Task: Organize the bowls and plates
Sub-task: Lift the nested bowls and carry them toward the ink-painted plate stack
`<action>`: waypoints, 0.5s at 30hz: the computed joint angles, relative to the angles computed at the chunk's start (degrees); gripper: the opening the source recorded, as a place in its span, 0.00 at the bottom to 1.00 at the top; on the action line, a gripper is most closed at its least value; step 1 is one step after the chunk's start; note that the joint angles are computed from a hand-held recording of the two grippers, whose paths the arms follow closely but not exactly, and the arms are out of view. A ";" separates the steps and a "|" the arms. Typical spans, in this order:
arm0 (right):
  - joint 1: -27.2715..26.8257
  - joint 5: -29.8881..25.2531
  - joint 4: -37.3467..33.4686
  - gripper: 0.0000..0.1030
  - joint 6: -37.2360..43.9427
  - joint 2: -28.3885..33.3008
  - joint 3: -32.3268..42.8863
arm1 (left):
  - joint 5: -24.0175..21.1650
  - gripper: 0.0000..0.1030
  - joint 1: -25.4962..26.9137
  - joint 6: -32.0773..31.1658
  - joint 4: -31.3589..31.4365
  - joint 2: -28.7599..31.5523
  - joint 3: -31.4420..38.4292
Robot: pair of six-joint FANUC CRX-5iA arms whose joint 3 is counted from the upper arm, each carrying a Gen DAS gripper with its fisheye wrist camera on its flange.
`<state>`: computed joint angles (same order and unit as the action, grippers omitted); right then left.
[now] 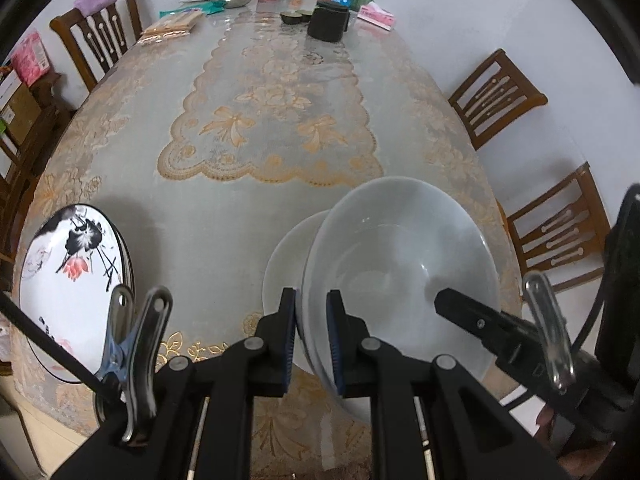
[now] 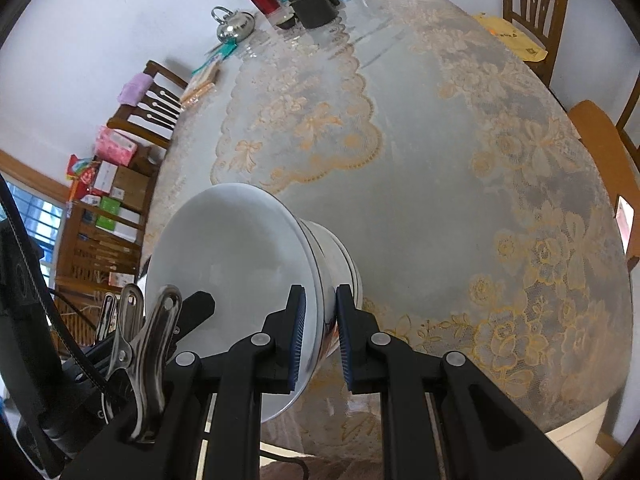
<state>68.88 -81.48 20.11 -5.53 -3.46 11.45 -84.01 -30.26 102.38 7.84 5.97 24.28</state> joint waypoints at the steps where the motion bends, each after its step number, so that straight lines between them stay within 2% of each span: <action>1: 0.08 0.11 0.16 0.18 0.28 0.15 -0.07 | 0.53 0.13 0.05 0.10 -0.22 -0.27 -0.54; 6: 0.16 -0.74 1.22 0.18 1.91 1.38 0.27 | 1.41 0.13 -0.43 0.09 -1.74 -0.39 -1.38; 10: 0.96 -4.49 3.62 0.18 4.70 4.13 2.49 | 1.43 0.13 -1.04 0.55 -3.00 -0.06 -1.66; 15: 1.40 -6.22 5.30 0.18 7.21 5.54 3.54 | 2.43 0.13 0.28 0.41 -1.24 -0.53 -3.68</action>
<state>70.28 -87.70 25.41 1.67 2.08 14.99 -81.57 -29.98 102.79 6.60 5.44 20.60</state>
